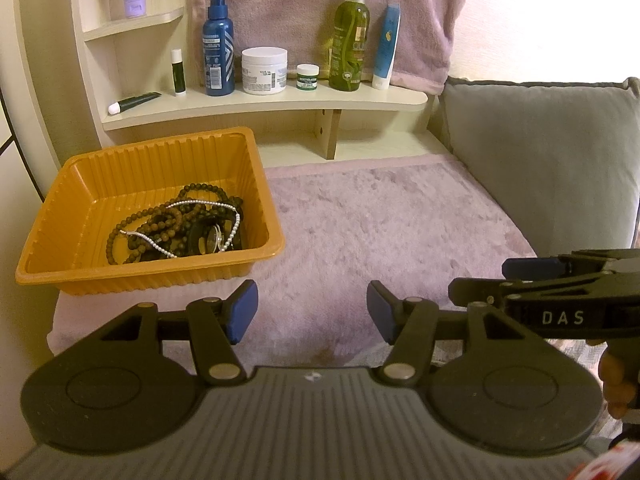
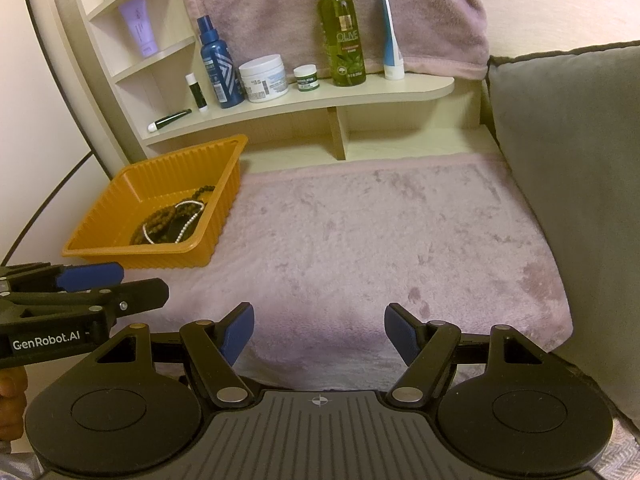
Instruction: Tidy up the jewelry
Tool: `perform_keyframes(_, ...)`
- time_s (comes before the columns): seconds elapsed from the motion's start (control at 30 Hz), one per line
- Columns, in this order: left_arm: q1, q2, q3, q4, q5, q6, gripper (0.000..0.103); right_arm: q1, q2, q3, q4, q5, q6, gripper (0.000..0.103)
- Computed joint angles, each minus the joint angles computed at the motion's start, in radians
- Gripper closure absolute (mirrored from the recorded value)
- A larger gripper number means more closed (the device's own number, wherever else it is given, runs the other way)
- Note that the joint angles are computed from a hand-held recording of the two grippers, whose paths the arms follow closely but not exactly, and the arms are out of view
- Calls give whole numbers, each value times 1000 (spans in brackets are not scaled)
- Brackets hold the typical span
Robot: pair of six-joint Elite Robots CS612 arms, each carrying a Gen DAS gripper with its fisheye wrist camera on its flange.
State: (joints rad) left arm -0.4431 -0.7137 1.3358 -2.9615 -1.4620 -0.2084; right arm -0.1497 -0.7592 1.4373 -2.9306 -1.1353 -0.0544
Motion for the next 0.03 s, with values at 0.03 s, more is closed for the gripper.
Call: perform_keyframes(0.03,0,1,-2,3,1,-2,45,-1,0,-1,2,1,-1,31)
